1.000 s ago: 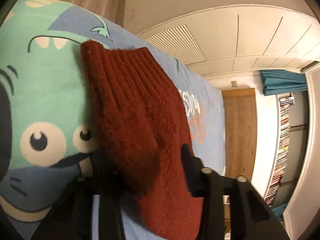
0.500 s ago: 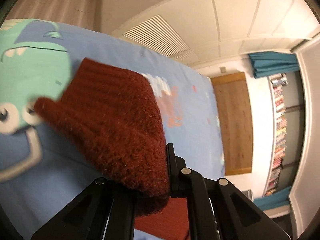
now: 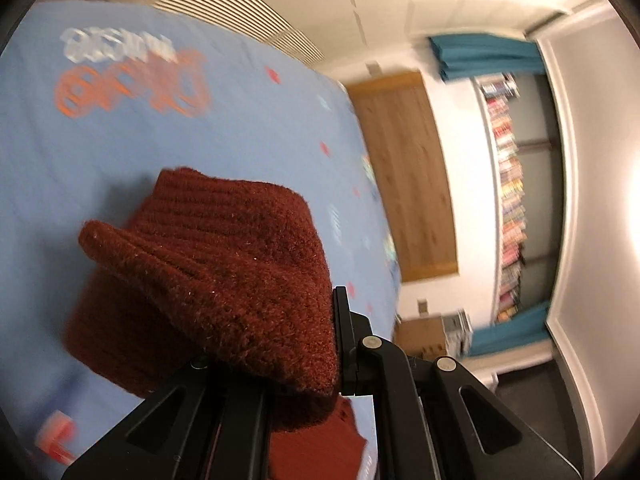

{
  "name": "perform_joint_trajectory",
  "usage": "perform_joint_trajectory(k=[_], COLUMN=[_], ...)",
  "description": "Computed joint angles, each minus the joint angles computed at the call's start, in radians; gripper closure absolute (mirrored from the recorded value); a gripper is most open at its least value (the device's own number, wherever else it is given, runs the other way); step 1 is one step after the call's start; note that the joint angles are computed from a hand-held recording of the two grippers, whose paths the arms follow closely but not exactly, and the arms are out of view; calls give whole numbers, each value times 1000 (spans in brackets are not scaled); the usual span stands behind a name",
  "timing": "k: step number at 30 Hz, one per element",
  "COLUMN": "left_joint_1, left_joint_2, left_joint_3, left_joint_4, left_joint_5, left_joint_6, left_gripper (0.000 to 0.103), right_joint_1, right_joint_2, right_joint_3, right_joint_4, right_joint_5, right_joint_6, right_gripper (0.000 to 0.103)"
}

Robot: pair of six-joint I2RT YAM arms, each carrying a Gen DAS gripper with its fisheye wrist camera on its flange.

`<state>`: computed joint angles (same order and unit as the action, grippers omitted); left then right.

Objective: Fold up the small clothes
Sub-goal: 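Carry the held sleeve across the body toward the folded sleeve with the left tool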

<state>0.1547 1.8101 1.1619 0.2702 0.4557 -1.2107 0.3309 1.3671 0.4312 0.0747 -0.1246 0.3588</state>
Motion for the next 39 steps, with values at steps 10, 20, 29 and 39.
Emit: perform_joint_trajectory(k=[10,20,29,39], left_joint_1=[-229,-419,-542,-609], left_joint_2=[141,303,366,275], left_joint_3=[311,598,639,431], left_joint_4=[-93,-355,-524,-614], left_joint_5=[-13,-3,-24,-52], left_joint_6=[0,144,248,411], left_gripper=[98,98,98,98], right_joint_1=[-126,-230,-278,-270], right_joint_2=[-114,-188,-215,-153], right_joint_3=[-82,-138,-167,-170], right_joint_4=[-8,-38,-59,-14], right_joint_5=[-87,-142,-172,-180], right_joint_6=[-35,-67,-86,-78], right_gripper=[54,54,54,54])
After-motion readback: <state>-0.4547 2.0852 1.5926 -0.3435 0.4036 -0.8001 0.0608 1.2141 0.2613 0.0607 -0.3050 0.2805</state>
